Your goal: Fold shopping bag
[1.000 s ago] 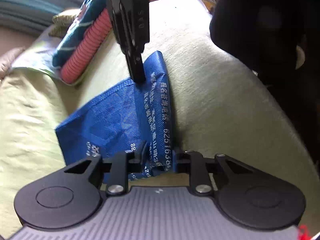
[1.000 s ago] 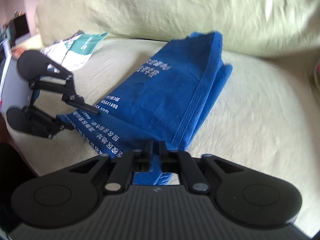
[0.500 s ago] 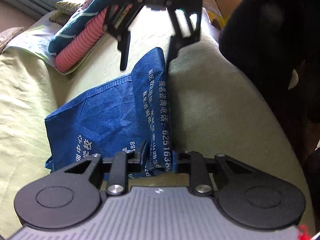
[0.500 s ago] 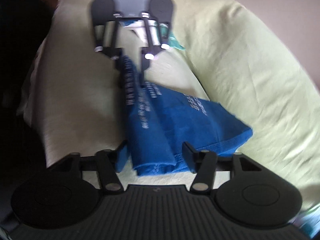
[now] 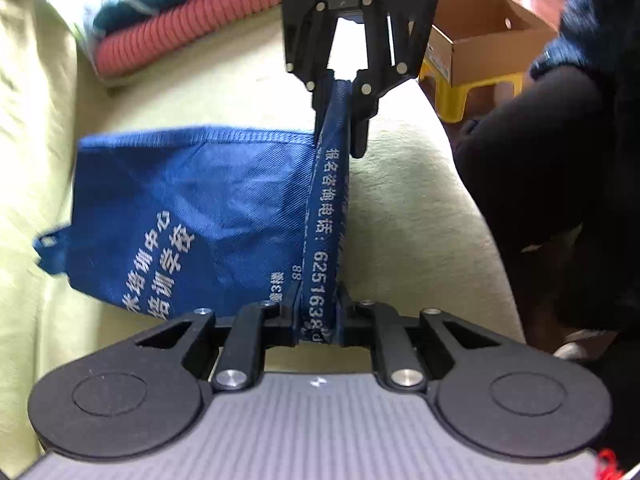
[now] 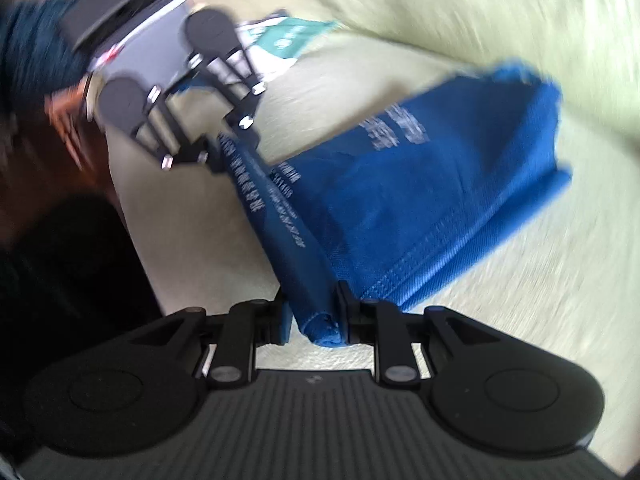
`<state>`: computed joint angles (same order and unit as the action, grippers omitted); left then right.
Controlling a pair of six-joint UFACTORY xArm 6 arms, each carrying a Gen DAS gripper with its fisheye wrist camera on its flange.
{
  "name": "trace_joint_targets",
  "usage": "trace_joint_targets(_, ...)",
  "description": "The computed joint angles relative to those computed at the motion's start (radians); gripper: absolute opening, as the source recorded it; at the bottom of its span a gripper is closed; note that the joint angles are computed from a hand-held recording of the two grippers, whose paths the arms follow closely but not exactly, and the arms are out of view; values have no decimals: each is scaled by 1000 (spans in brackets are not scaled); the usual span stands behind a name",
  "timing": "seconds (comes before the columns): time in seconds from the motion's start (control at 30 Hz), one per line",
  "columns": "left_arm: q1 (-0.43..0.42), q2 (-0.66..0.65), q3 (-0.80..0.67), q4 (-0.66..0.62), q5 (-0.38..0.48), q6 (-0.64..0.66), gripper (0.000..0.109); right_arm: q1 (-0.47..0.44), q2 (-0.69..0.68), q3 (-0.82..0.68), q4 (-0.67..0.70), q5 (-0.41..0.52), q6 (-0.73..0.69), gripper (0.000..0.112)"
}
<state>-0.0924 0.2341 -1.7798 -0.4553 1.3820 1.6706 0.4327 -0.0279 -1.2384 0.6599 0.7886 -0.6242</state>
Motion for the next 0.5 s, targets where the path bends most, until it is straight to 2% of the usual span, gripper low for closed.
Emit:
trace_joint_targets(0.07,5,64,-101,6,69,-57,19,-65,75,-98,90,129,75,20)
trace_joint_targets(0.13,11,142,-224,8,152,-134,25,-106,130,-162,151,217,153,19)
trace_joint_targets(0.2,22,195,-301,-5,189,-193,32,-132,159,-188,199,264,217,18)
trace_joint_targets(0.27,31,216,-330,-23,190,-225,37,-156,184,-204,240,292,276,18)
trace_joint_targets(0.4,39,125,-183,-48,32,-214,40,-188,212,-218,287,325,391,15)
trace_joint_targets(0.47,41,63,-97,-49,-61,-193,31,-194,226,-227,290,336,427,14)
trace_joint_targets(0.5,42,33,-57,-51,-107,-183,30,-194,229,-224,289,336,437,14)
